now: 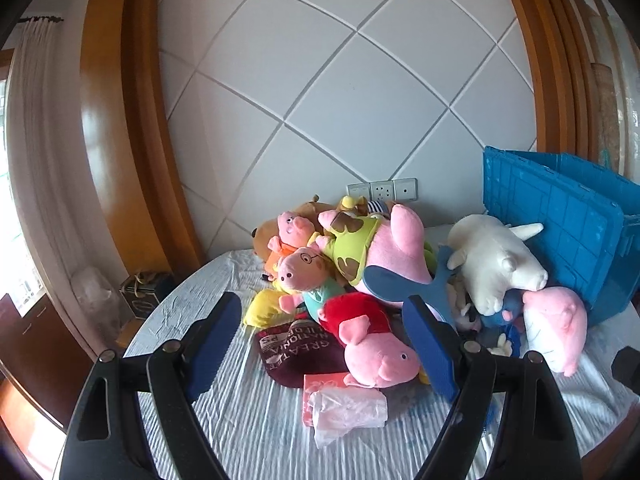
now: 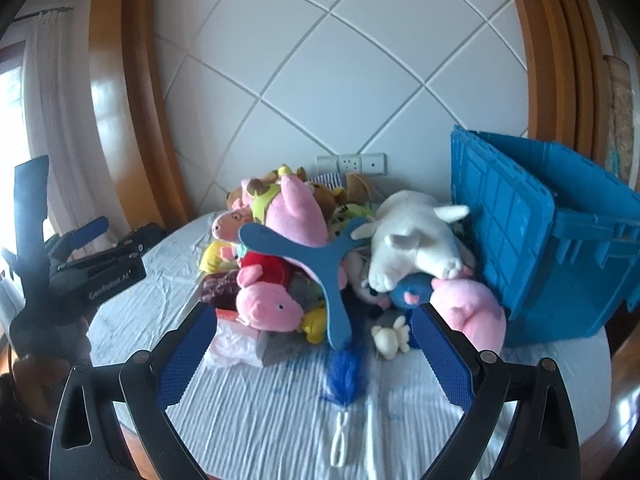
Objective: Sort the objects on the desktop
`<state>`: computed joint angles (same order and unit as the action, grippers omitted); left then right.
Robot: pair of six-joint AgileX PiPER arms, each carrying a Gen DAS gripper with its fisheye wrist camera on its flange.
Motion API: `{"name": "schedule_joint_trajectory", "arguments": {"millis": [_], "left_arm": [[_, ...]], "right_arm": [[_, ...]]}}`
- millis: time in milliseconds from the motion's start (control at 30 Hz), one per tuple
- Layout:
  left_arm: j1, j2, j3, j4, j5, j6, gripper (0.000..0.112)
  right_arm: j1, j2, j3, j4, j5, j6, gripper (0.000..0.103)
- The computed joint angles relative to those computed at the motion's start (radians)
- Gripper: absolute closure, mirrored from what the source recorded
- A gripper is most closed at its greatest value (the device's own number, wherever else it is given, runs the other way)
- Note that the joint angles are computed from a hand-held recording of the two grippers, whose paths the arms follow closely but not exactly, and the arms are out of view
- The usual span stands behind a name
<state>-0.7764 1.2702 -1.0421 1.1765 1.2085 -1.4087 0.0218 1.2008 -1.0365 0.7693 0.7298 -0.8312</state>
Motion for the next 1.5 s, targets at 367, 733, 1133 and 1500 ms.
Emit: {"name": "schedule_joint_trajectory", "arguments": {"millis": [367,733,1133,1500], "left_arm": [[0.011,0.037,-0.001,0.010,-0.031,-0.018,0.029],[0.206,0.013,0.194,-0.020,-0.215,-0.054,0.029],[0.467,0.141,0.231,0.004,-0.585,-0.041,0.029],[0.486,0.391,0.081,0.040,-0.605,-0.081,0.029]], "right_arm": [[-0.077,0.035,-0.011,-0.035,-0.012,-0.007,0.004],[0.110,0.302,-0.010,-0.131,-0.194,0.028,0.004],[0.164,0.451,-0.072,-0.190,-0.343,0.115,0.004],[0.118,0.741,-0.584,0.005,-0.076,-0.036,0.004]]}}
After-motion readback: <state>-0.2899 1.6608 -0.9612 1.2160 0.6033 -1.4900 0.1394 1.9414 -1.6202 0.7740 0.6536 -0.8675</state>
